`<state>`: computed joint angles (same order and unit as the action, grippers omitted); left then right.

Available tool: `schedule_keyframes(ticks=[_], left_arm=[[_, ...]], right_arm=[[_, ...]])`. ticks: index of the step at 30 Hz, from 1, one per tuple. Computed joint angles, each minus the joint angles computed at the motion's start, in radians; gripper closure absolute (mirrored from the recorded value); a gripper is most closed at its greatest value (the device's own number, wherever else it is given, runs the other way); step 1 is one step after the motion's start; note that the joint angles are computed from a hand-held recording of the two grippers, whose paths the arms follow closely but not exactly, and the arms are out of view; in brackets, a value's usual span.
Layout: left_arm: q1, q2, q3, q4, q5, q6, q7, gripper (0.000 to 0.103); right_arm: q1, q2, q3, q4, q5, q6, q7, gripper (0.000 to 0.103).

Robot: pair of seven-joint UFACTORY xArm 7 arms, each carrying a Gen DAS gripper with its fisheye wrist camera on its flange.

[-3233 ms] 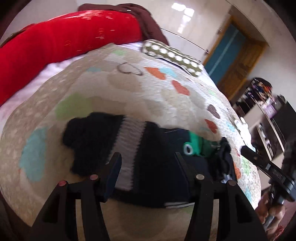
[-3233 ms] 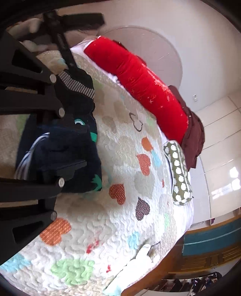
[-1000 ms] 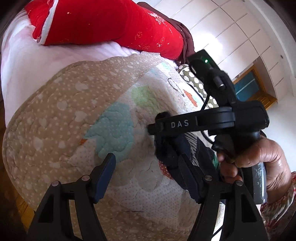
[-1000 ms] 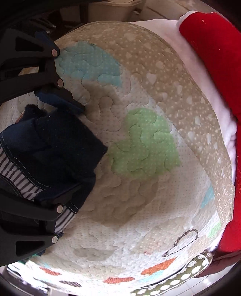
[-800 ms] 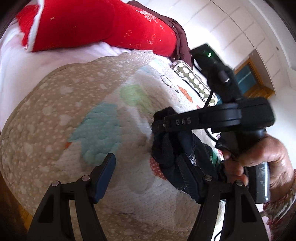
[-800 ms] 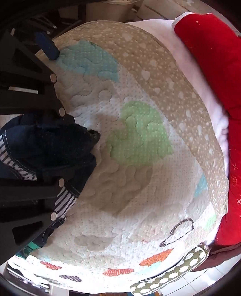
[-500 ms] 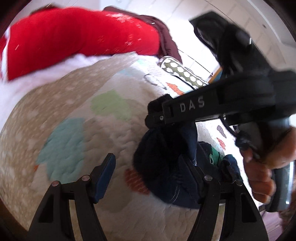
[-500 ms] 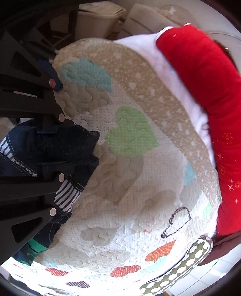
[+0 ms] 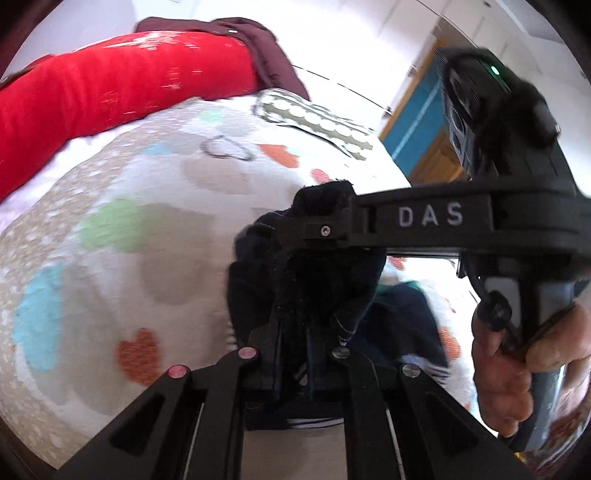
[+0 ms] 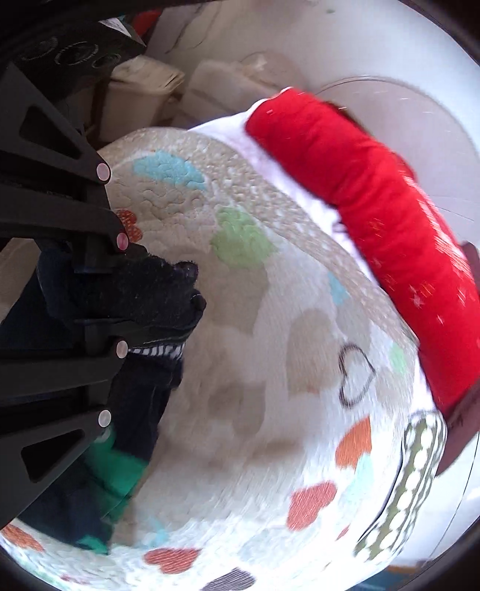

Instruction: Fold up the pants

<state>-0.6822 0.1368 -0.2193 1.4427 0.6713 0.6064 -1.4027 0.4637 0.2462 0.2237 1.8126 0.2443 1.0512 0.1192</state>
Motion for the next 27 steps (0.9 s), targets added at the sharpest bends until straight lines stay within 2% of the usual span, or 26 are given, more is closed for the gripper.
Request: schedule_keyframes(ticks=[4,10,12,13,14,16,18,20,21,22,23,24,27], left_arm=[[-0.068,0.166,-0.008,0.232,-0.024,0.080,0.116,0.094],[-0.188,0.422,0.015,0.594,-0.094,0.213,0.310,0.094],[-0.208,0.481,0.028,0.678,-0.123,0.241,0.366,0.093],[-0.218,0.502,0.033,0.712,-0.141,0.261,0.391,0.090],[-0.218,0.508,0.036,0.721,-0.161,0.262,0.414,0.088],[-0.204,0.472,0.024,0.668,-0.216,0.217,0.454,0.075],[-0.195,0.413,0.029,0.586,-0.257,0.164,0.464,0.065],[-0.215,0.344,0.074,0.503,-0.249,0.148,0.422,0.061],[-0.231,0.338,0.094,0.505,-0.234,0.167,0.396,0.061],[-0.242,0.323,0.110,0.493,-0.218,0.187,0.366,0.061],[-0.242,0.321,0.118,0.495,-0.209,0.200,0.347,0.061],[-0.240,0.318,0.126,0.490,-0.202,0.220,0.320,0.061],[-0.214,0.326,0.113,0.485,-0.224,0.237,0.304,0.061]], right_arm=[[-0.082,-0.171,-0.029,-0.226,0.128,-0.093,-0.062,0.087],[-0.167,-0.364,-0.108,-0.494,0.285,-0.162,-0.140,0.087],[-0.184,-0.412,-0.136,-0.567,0.327,-0.178,-0.164,0.087],[-0.188,-0.436,-0.144,-0.598,0.340,-0.189,-0.180,0.082],[-0.195,-0.461,-0.148,-0.633,0.325,-0.208,-0.191,0.077],[-0.223,-0.506,-0.133,-0.684,0.214,-0.253,-0.137,0.056],[-0.232,-0.553,-0.148,-0.732,0.183,-0.292,-0.121,0.054],[-0.234,-0.600,-0.175,-0.777,0.206,-0.342,-0.117,0.054],[-0.235,-0.621,-0.182,-0.794,0.211,-0.371,-0.109,0.057],[-0.228,-0.636,-0.190,-0.806,0.223,-0.399,-0.110,0.068],[-0.213,-0.651,-0.204,-0.817,0.251,-0.424,-0.120,0.073],[-0.183,-0.660,-0.228,-0.823,0.303,-0.441,-0.145,0.079],[-0.079,-0.656,-0.309,-0.816,0.503,-0.429,-0.272,0.081]])
